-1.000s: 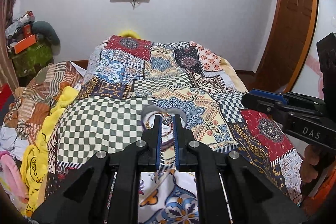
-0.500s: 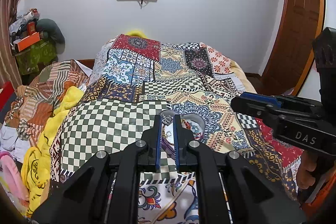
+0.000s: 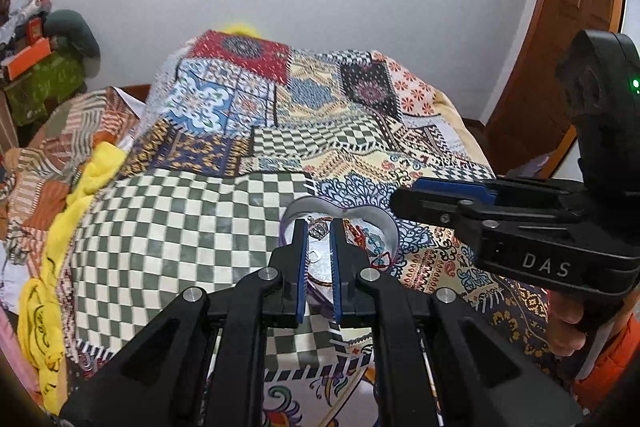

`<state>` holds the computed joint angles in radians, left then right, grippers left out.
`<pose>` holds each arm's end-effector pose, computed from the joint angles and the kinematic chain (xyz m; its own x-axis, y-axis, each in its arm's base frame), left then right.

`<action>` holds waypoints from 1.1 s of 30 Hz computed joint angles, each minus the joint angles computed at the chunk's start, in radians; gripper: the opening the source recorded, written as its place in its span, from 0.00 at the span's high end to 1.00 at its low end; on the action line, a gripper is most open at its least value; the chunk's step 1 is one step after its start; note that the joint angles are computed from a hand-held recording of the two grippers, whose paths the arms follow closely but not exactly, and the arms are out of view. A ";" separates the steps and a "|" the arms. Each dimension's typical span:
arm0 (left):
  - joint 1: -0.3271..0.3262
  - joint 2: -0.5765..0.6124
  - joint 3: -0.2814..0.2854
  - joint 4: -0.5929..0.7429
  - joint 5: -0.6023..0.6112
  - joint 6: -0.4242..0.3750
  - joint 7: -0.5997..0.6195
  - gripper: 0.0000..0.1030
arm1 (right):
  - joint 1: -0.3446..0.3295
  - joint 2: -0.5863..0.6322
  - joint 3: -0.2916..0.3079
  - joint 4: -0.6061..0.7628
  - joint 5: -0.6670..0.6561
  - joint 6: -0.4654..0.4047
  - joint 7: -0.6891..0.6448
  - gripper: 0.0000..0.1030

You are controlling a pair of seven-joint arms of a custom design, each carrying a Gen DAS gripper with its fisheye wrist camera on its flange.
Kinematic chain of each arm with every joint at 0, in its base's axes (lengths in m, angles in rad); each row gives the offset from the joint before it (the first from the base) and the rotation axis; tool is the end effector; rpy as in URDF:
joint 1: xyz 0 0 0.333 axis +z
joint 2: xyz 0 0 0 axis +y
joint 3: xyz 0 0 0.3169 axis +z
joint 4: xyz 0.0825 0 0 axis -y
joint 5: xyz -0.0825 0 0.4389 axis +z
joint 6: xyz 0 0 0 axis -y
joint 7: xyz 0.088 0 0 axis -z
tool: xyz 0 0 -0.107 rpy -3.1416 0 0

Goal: Organize jewelry

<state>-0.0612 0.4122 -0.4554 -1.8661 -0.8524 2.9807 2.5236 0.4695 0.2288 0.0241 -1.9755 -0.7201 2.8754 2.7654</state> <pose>0.6546 -0.2812 0.3423 -0.5925 -0.7848 0.1817 -0.6190 0.2993 -0.7261 0.5831 0.3554 0.3894 0.0111 -0.9780 -0.2083 -0.7493 0.1298 -0.6493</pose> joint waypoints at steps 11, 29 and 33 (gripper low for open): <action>-0.053 0.053 0.057 0.040 0.133 -0.082 -0.110 0.92 | -0.056 0.062 0.062 0.036 0.288 -0.001 -0.275 0.77; -0.025 -0.024 0.036 -0.037 0.178 -0.021 -0.162 0.75 | -0.003 0.029 0.010 0.021 0.292 0.003 -0.262 0.75; 0.037 -0.100 -0.029 -0.085 0.042 0.021 -0.067 0.75 | 0.047 -0.034 -0.037 -0.013 0.101 -0.006 -0.079 0.75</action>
